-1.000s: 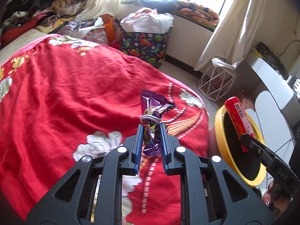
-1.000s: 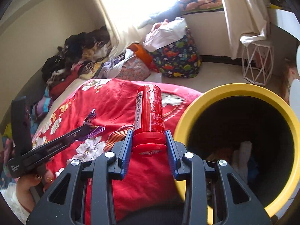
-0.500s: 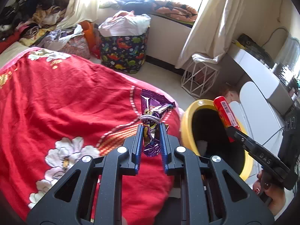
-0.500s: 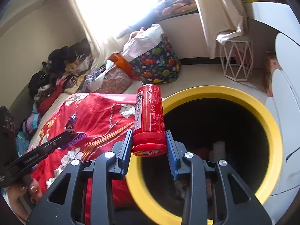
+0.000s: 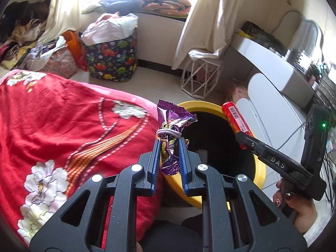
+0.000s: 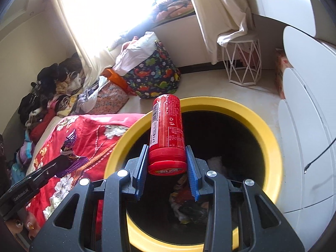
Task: Collect trash
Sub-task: 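Carry the purple wrapper and red container over the yellow bin, then open both tools to drop the wrapper and container into the bin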
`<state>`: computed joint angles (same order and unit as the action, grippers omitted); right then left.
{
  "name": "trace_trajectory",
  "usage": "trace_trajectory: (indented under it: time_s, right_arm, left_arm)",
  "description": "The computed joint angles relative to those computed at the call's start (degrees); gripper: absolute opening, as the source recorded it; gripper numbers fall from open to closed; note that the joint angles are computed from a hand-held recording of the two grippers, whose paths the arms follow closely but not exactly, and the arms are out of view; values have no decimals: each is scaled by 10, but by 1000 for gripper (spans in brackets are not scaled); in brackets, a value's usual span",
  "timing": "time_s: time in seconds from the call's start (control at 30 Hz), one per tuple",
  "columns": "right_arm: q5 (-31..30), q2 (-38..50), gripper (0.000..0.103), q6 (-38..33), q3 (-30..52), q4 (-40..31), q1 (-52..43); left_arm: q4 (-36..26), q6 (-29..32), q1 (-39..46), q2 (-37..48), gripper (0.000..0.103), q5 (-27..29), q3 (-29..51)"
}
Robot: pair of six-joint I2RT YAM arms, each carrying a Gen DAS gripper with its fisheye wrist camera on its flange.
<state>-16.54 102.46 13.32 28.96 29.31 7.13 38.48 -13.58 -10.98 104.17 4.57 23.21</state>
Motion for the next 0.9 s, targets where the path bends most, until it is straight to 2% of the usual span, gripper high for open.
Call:
trace_trajectory:
  time_s: [0.6, 0.63, 0.7, 0.73, 0.77, 0.83, 0.9]
  right_arm:
    - [-44, -18, 35, -9, -12, -24, -78]
    - [-51, -20, 38, -7, -12, -27, -84]
    - [-53, -24, 46, -8, -13, -32, -93]
    - [-54, -28, 51, -8, -15, -34, -97]
    - [-55, -34, 53, -8, -20, -33, -101]
    - [-51, -48, 60, -12, -28, -38, -107]
    - [-50, -62, 65, -16, -36, -39, -110]
  left_arm:
    - [-34, 18, -96, 52, 12, -31, 74]
    - [-37, 19, -98, 55, 14, -34, 78]
    - [-39, 17, -100, 65, 26, -34, 86]
    - [-37, 15, -100, 67, 37, -34, 86]
    - [-37, 14, -100, 68, 44, -34, 86]
    - [-32, 11, -99, 66, 54, -35, 81]
    - [-25, 5, -97, 63, 59, -37, 72]
